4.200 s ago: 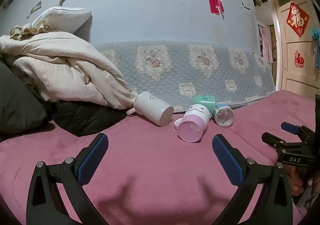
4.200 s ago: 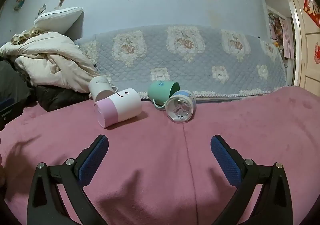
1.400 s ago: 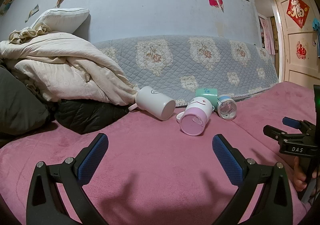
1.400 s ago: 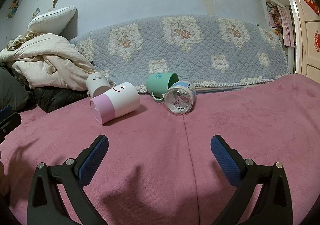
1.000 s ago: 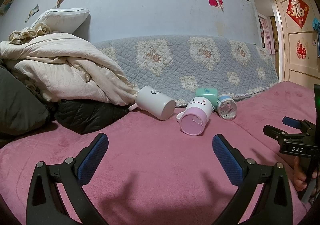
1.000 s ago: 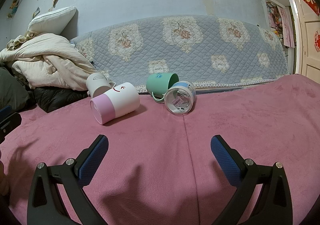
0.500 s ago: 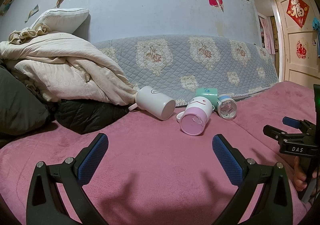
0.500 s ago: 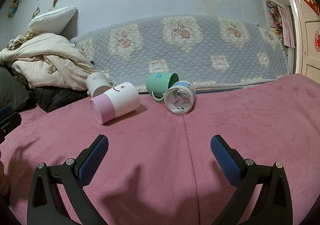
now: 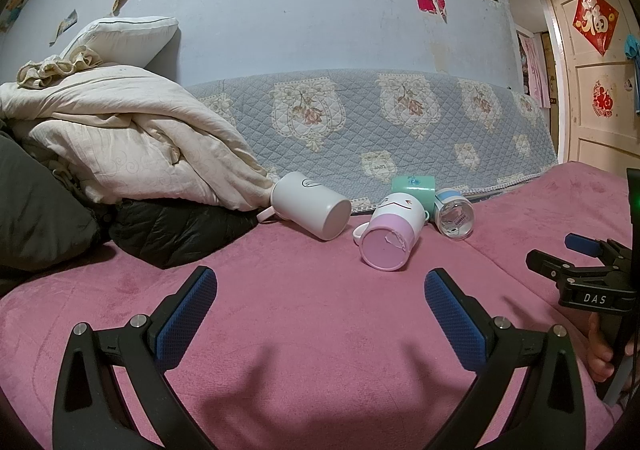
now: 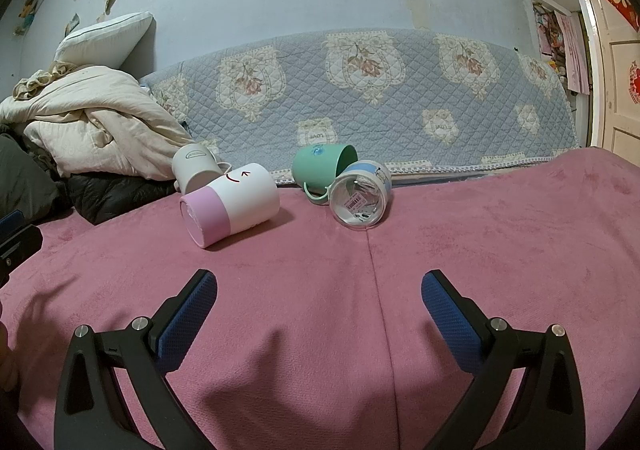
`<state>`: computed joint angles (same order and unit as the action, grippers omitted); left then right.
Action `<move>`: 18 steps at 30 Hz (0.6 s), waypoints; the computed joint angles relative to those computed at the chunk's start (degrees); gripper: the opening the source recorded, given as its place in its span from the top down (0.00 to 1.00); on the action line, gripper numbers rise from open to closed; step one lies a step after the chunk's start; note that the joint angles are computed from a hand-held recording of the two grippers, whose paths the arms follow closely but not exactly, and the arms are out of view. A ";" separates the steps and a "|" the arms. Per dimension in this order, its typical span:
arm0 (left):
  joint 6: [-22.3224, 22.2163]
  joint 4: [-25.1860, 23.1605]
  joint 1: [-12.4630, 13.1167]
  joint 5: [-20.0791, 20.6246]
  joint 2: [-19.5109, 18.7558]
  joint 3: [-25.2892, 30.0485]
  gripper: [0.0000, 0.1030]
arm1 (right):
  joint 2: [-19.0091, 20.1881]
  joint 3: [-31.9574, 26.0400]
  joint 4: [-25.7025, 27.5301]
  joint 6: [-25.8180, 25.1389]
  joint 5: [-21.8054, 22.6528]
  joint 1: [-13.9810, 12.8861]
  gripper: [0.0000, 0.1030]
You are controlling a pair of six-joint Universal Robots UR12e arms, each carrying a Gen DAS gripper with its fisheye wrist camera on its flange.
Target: Flip cup upright
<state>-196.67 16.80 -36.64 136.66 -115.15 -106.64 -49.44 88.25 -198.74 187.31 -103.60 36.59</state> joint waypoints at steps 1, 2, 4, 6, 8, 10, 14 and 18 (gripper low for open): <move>0.01 0.00 0.00 0.01 0.00 0.01 0.00 | -0.02 0.01 0.02 0.00 0.04 -0.03 0.00; 0.01 0.00 0.00 0.01 0.00 0.01 0.00 | 0.01 -0.02 0.03 0.02 0.02 -0.01 0.00; 0.01 0.01 0.01 -0.01 0.00 -0.02 0.00 | -0.01 -0.01 0.04 0.00 0.03 -0.02 0.00; 0.01 0.03 0.02 -0.02 0.01 -0.04 0.00 | -0.03 0.01 0.03 -0.01 0.05 -0.04 0.00; 0.02 0.03 0.02 -0.01 0.01 -0.03 0.00 | -0.02 0.02 0.03 0.00 0.04 -0.02 0.00; -0.02 -0.09 -0.01 0.01 0.01 0.03 0.00 | -0.05 0.05 0.03 0.00 0.06 -0.05 0.00; -0.09 0.00 0.04 -0.08 0.03 -0.03 0.00 | -0.06 0.05 -0.02 -0.05 -0.04 -0.05 0.00; -0.02 1.17 -0.01 0.06 -0.18 -0.17 0.00 | 0.13 -0.03 -0.80 -0.72 -2.01 0.34 0.00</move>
<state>-196.69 17.97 -36.65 136.72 -115.33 -106.81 -49.31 88.22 -199.54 186.59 -105.60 36.93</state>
